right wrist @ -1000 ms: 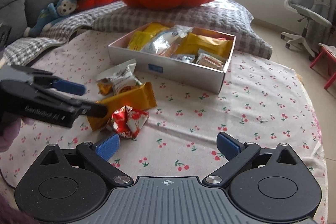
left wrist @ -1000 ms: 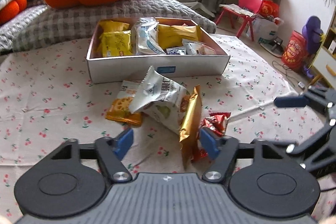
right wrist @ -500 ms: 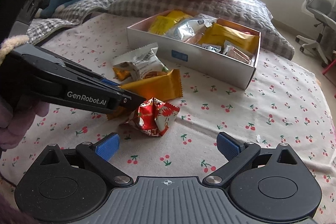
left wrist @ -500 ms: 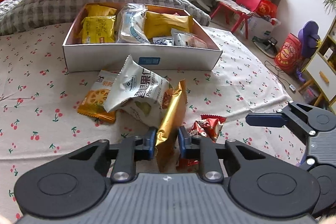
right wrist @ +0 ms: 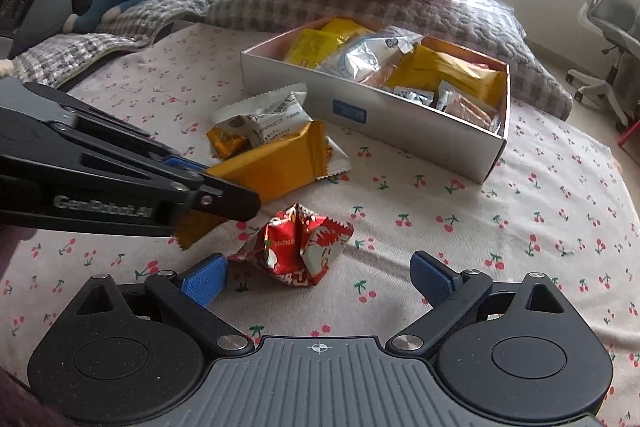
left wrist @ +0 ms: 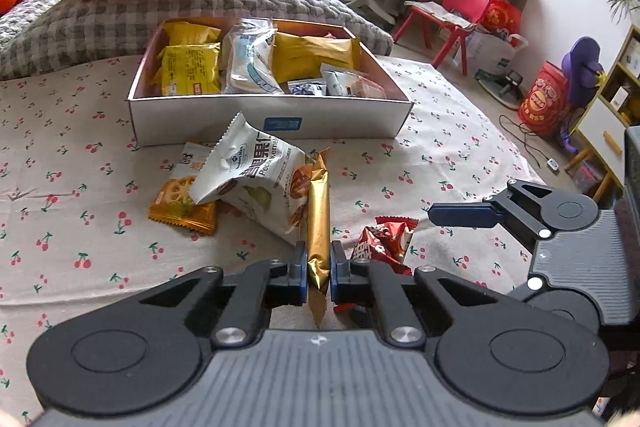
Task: Organize snacks
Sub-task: 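Grasp a gold wafer stick with the left tool while the right tool grasps a red-white candy, then carry the gold wafer stick and red-white candy over the box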
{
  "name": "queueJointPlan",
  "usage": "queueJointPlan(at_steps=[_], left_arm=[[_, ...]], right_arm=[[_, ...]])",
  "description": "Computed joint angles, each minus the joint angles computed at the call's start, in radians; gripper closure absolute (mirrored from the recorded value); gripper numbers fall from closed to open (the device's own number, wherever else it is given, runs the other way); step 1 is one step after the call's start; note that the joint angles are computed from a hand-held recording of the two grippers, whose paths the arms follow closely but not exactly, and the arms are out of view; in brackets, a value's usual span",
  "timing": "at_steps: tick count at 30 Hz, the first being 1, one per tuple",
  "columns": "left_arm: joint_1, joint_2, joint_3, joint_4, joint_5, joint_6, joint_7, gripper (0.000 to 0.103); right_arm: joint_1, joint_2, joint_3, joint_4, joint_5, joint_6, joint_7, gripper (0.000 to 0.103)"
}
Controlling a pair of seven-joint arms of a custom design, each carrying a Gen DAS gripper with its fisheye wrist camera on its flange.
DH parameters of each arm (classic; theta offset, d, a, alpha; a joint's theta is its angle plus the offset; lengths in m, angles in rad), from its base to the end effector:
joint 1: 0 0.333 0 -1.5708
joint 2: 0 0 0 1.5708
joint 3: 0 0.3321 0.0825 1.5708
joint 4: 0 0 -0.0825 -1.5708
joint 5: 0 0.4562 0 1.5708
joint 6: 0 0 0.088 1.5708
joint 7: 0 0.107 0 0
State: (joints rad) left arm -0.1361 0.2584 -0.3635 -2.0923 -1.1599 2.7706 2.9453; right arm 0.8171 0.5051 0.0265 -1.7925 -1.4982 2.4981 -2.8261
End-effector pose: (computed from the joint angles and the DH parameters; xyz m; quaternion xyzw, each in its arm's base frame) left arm 0.5941 -0.2743 0.2977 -0.3417 0.8609 -0.3752 0.0362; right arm 0.4833 0.5503 0.2508 -0.6733 0.5767 -0.3405 0.3134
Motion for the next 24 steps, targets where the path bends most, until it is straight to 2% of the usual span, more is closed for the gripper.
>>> queueJointPlan(at_steps=[4, 10, 18, 24], left_arm=[[0.007, -0.013, 0.001, -0.008, -0.021, -0.005, 0.018, 0.094], [0.005, -0.032, 0.016, -0.016, -0.051, -0.022, 0.037, 0.094], [-0.004, -0.039, 0.031, -0.018, -0.074, -0.019, 0.05, 0.094], [-0.002, -0.044, 0.035, -0.013, -0.102, -0.023, 0.059, 0.094]], right_arm=[[-0.004, 0.005, -0.004, 0.007, -0.014, 0.019, 0.015, 0.008], [-0.005, 0.013, -0.008, 0.019, -0.036, 0.037, 0.039, 0.018], [-0.005, 0.019, -0.01, 0.03, -0.055, 0.047, 0.05, 0.046], [-0.005, 0.008, -0.009, 0.023, -0.1, 0.048, 0.1, 0.053]])
